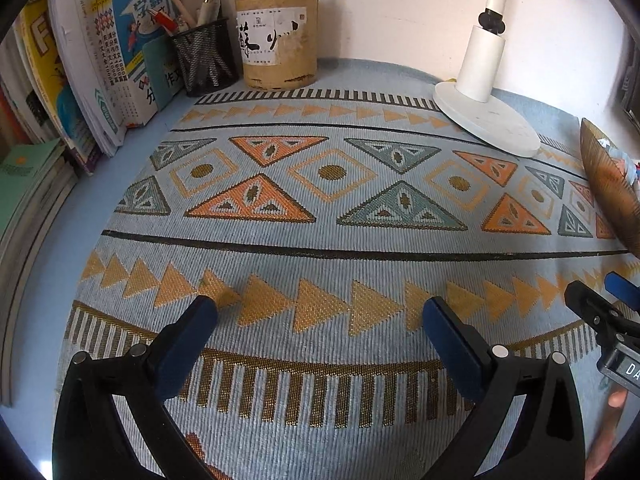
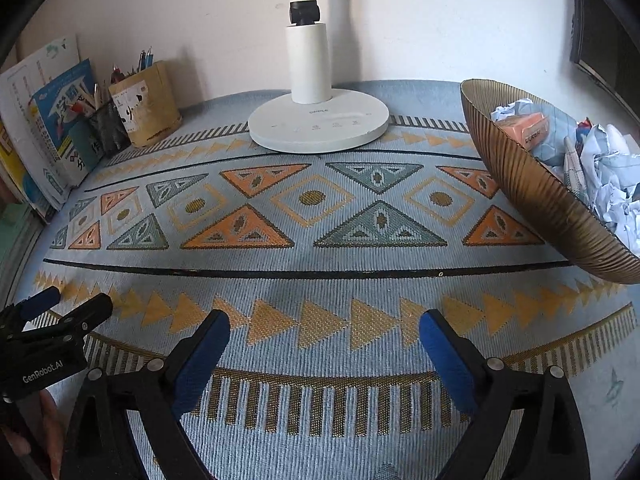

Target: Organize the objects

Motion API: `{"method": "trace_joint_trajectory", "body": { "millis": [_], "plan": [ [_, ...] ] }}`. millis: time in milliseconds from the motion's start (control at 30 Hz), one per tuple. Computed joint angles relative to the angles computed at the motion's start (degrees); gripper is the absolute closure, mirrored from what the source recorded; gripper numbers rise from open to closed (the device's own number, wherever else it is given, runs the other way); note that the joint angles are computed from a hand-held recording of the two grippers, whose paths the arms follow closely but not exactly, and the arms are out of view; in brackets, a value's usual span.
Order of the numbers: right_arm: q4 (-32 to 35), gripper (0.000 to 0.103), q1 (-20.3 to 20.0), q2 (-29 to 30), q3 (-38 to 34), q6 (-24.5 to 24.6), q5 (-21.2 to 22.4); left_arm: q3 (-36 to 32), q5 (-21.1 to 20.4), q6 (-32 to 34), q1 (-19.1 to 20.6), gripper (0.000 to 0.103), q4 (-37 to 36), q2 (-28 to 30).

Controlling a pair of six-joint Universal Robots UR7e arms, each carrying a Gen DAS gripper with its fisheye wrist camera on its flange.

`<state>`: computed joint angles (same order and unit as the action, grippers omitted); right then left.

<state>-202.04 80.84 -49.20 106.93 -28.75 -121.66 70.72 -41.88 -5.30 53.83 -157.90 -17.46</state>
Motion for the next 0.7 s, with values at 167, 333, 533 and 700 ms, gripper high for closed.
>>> {"method": "trace_joint_trajectory", "body": {
  "millis": [167,333,533,700],
  "plan": [
    [1.17,0.008,0.04,0.01,-0.38,0.45,-0.77,0.09,-0.16,0.41,0.14,0.0,-0.24,-0.05],
    [1.38,0.008,0.05,-0.04,-0.4,0.49,-0.84,0.16,-0.24,0.6,0.2,0.0,-0.38,-0.06],
    [1.94,0.007,0.16,0.22,-0.8,0.78,-1.51,-0.01,-0.2,0.52,0.13,0.0,-0.27,0.09],
    [2.35,0.002,0.74,1.19,-1.74,0.25,-4.06,-0.65,-0.14,0.38,0.28,0.0,0.33,0.28]
  ]
}}
